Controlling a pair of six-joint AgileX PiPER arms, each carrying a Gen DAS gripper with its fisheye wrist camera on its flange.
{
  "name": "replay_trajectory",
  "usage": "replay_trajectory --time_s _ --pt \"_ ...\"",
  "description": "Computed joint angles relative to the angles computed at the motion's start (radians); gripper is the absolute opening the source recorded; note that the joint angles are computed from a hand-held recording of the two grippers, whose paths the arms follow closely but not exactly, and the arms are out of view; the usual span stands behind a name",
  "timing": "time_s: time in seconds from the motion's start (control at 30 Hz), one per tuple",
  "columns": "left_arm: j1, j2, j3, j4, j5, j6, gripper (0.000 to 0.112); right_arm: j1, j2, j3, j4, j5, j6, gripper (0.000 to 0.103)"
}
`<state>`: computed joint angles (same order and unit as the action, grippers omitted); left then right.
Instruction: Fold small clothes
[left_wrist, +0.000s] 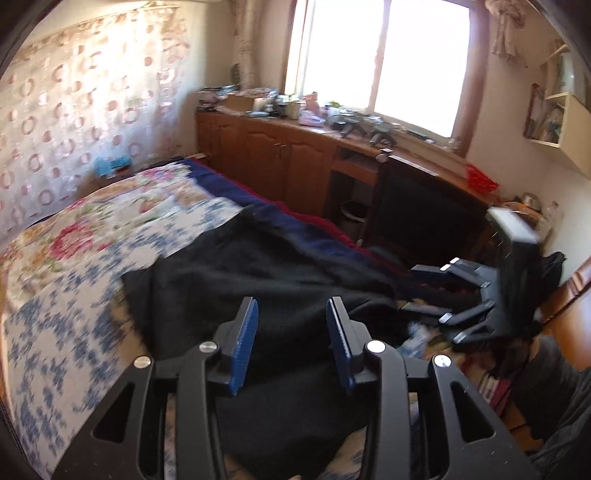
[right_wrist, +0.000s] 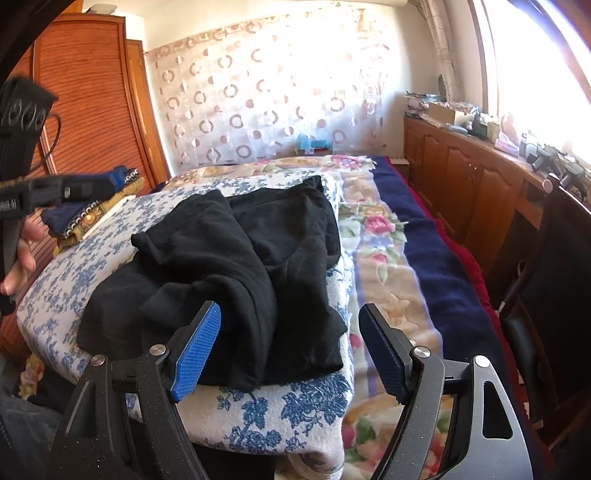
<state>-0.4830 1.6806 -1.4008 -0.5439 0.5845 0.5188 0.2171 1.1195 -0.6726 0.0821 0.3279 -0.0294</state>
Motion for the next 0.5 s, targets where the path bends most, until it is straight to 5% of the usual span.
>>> replay_trajectory --time_s 0.5 --pt "0.198 -0.024 0.297 0.098 -0.158 -0.052 0.038 0.187 0.196 -0.183 -0.233 0.013 0.219 0.079"
